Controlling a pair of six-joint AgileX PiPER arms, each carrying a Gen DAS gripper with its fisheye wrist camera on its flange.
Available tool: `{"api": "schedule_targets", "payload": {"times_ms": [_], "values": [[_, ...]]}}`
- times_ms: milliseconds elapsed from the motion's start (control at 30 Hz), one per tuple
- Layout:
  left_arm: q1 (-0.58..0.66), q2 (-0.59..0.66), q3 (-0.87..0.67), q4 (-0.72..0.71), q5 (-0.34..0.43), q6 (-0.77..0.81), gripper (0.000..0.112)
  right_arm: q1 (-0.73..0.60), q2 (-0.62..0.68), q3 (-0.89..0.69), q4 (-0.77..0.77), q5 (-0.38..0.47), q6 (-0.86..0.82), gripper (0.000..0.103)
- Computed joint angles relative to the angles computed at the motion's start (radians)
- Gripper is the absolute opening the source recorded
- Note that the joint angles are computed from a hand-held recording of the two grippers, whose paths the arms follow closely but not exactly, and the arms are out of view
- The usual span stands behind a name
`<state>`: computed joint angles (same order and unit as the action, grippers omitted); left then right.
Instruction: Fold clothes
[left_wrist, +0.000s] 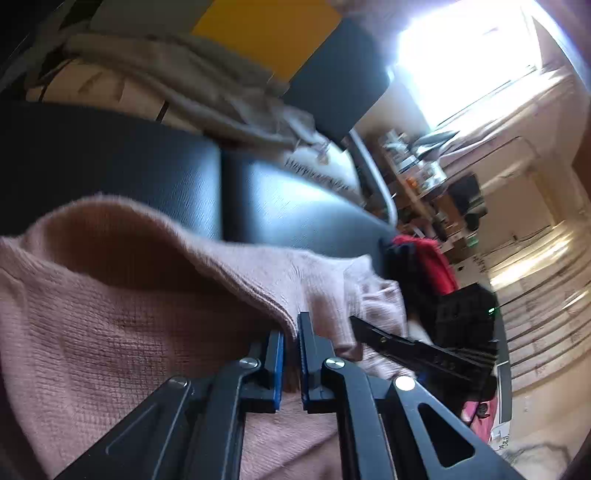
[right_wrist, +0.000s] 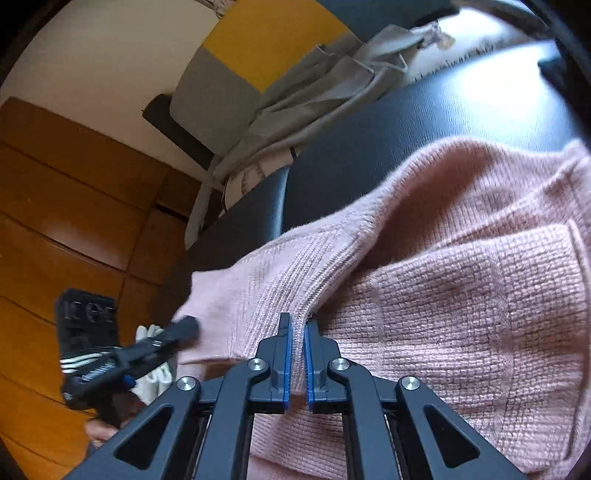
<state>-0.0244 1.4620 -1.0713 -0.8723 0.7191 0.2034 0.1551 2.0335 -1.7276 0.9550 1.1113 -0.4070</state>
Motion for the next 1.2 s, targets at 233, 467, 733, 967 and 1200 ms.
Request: {"api": "schedule_targets", "payload": {"times_ms": [233,467,733,967,1200], "values": [[-0.016,-0.123,0.146,-0.014,-0.015,0.029,0.005,-0.068,-0.152,0.147,0.078,-0.003,-0.113,0.006],[-0.044,-0.114,0.191,0.113,-0.027,-0.096,0.007,-0.060,-0.138,0.177,-0.097,-0.048,-0.052,0.009],[-0.111,-0.140,0.028,0.518,-0.113,-0.379,0.020,0.050,-0.245,0.115,-0.265,-0.216,-0.090,0.041],[-0.145,0.043,-0.031,0.793,-0.095,-0.616,0.021,0.180,0.014,-0.209,-0.652,-0.163,0.042,0.059],[-0.127,0.025,0.094,0.742,-0.264,-0.511,0.024,0.101,-0.007,0.001,-0.443,-0.319,-0.159,0.060]]}}
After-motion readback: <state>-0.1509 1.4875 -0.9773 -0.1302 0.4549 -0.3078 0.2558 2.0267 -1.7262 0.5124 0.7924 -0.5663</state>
